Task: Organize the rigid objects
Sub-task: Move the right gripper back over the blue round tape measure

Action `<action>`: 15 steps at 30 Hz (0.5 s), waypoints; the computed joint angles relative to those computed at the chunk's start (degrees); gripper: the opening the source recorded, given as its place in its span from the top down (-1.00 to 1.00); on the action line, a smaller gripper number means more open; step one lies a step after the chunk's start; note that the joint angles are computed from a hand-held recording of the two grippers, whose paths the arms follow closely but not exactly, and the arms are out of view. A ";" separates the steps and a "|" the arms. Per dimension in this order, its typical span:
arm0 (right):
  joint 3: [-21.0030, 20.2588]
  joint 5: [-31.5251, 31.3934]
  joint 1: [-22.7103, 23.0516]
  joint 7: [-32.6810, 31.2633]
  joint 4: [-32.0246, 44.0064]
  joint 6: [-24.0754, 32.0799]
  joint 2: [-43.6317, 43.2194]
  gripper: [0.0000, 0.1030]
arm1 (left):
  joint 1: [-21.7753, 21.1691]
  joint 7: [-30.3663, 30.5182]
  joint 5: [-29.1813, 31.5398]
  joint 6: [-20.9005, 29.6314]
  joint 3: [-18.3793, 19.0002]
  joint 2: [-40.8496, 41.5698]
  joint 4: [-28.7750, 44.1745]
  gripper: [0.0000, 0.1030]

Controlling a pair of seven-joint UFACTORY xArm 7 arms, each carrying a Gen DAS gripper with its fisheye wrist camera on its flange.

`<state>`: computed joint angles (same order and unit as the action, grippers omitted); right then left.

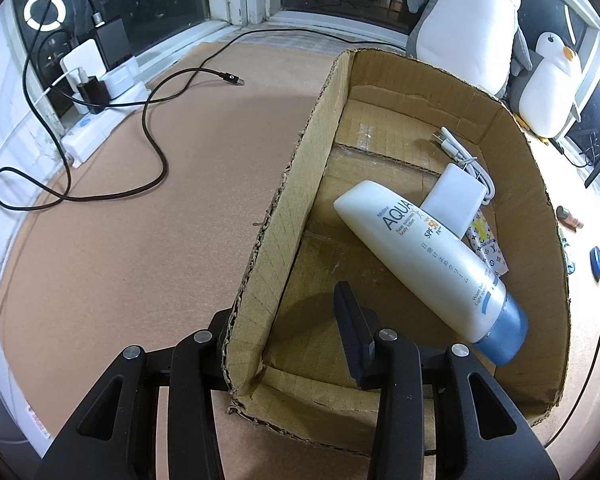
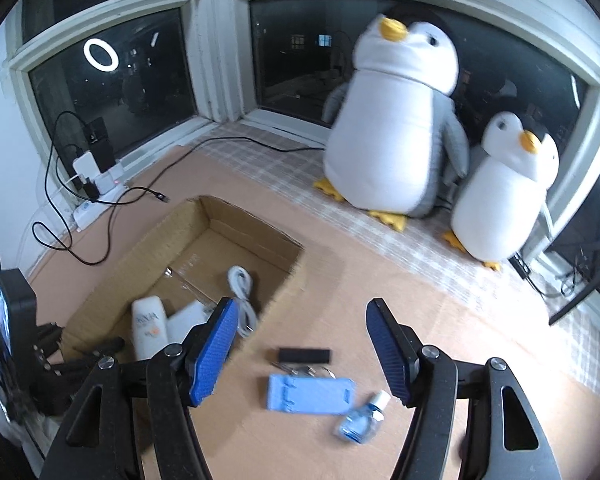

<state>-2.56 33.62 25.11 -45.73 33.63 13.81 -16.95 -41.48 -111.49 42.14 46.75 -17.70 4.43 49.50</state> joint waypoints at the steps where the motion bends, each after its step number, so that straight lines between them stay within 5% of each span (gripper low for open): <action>1: -0.56 -0.04 -0.51 -0.20 -0.22 0.35 -0.22 -0.23 | 0.00 0.00 0.00 0.00 0.00 0.00 0.00 0.24; 15: -4.43 -7.18 -13.45 0.97 -3.48 -0.78 1.27 -0.40 | 0.04 0.76 -0.40 0.36 0.03 0.06 0.13 0.23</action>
